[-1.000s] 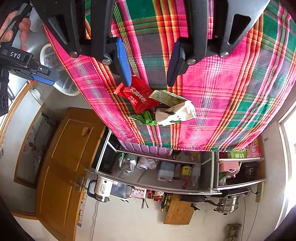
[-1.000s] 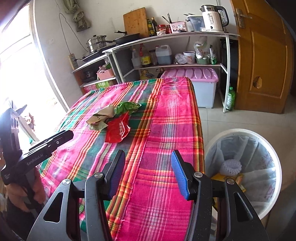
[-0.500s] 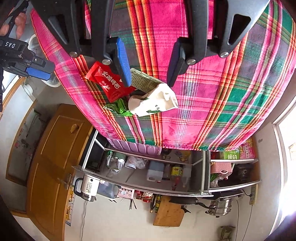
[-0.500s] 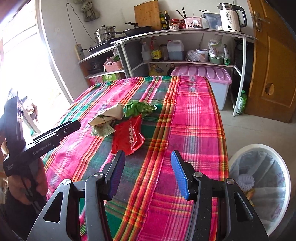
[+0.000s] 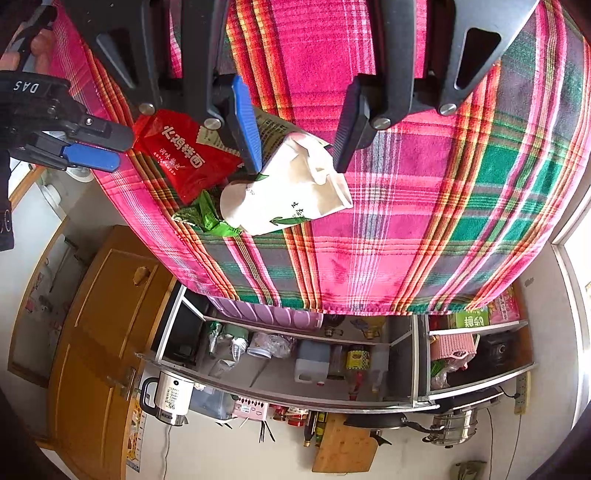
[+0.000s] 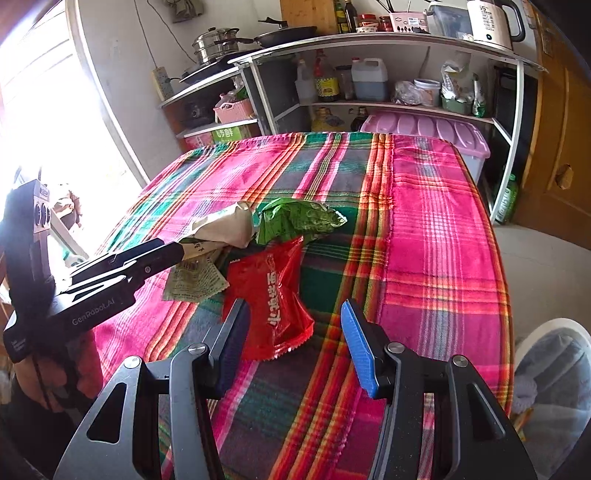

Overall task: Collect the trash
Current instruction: 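Grasp the red snack bag with the right gripper while the left grasps the white paper bag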

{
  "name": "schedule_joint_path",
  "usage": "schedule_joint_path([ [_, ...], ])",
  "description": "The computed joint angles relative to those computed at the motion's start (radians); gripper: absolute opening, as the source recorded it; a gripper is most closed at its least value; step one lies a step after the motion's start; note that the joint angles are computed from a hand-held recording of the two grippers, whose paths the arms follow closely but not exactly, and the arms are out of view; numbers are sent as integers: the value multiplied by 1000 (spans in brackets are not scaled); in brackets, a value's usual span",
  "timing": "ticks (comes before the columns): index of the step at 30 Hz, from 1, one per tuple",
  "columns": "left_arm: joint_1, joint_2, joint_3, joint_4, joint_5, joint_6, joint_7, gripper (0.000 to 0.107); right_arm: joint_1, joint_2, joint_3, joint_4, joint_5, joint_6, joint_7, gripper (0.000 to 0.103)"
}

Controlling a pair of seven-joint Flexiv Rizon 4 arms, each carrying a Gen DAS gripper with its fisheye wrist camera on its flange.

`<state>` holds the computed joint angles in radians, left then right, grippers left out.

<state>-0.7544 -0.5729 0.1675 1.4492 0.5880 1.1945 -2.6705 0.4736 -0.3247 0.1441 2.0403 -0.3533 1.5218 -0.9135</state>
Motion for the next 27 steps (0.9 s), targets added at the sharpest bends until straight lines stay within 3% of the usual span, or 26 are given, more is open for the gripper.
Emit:
schedule_joint_path([
  [6, 31, -15, -41, -7, -57, -6, 72, 41, -59, -62, 85, -74, 73, -64, -85, 52],
  [8, 40, -21, -53, -10, -83, -16, 103, 35, -41, -68, 65, -75, 71, -55, -89, 52],
  [10, 40, -25, -56, -13, -99, -24, 124, 28, -21, -65, 41, -72, 59, -58, -83, 46],
  [12, 27, -29, -45, -22, -101, -37, 125, 28, -7, -59, 23, -65, 46, -64, -75, 25],
  [16, 6, -29, -24, -34, -83, -47, 114, 25, -27, -53, 50, -59, 67, -64, -94, 14],
  [27, -42, 11, 4, -16, 11, -27, 7, 23, 4, 28, -3, 46, 39, 5, -18, 12],
])
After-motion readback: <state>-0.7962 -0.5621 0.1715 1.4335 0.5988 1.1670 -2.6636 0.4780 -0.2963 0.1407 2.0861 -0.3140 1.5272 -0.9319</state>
